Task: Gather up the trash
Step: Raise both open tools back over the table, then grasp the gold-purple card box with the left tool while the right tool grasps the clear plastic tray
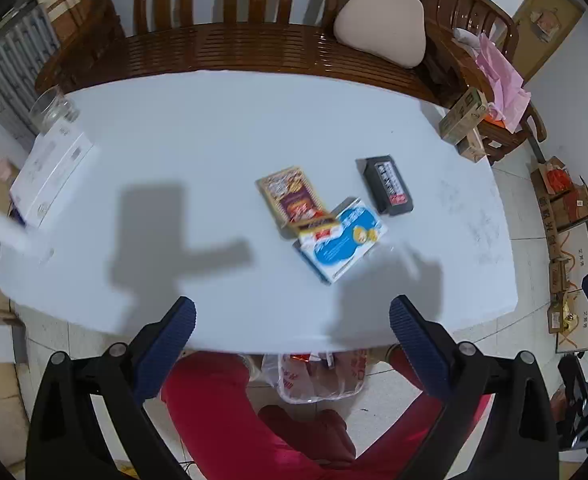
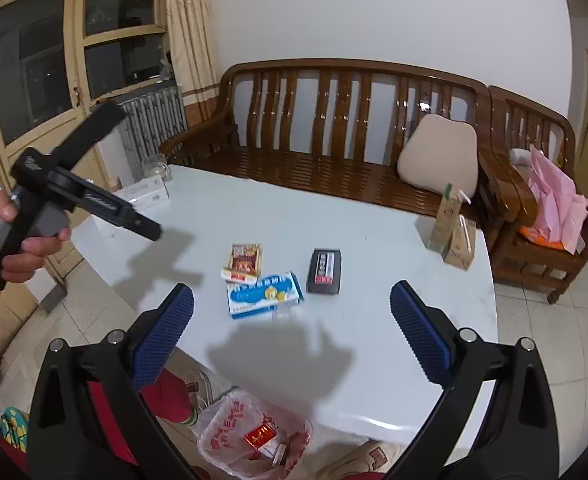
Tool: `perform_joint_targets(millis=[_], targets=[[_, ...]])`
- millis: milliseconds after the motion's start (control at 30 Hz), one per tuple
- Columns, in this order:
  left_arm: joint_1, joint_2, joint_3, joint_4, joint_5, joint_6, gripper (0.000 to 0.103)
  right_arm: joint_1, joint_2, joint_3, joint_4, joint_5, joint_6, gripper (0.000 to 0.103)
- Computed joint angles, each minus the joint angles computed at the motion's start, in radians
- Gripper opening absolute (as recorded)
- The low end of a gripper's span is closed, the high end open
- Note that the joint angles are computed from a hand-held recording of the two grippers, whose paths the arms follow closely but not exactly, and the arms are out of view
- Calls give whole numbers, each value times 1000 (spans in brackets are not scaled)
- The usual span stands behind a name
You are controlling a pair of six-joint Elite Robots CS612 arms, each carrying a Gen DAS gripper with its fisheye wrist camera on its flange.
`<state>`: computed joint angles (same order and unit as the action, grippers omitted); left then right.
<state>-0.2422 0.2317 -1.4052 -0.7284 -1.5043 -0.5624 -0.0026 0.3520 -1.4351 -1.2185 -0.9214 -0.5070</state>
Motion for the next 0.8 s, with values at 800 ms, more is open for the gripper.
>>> perform_joint_targets(millis=[800], targets=[[46, -12, 275, -103, -59, -16, 95, 72, -21, 180, -30, -115, -127, 96]])
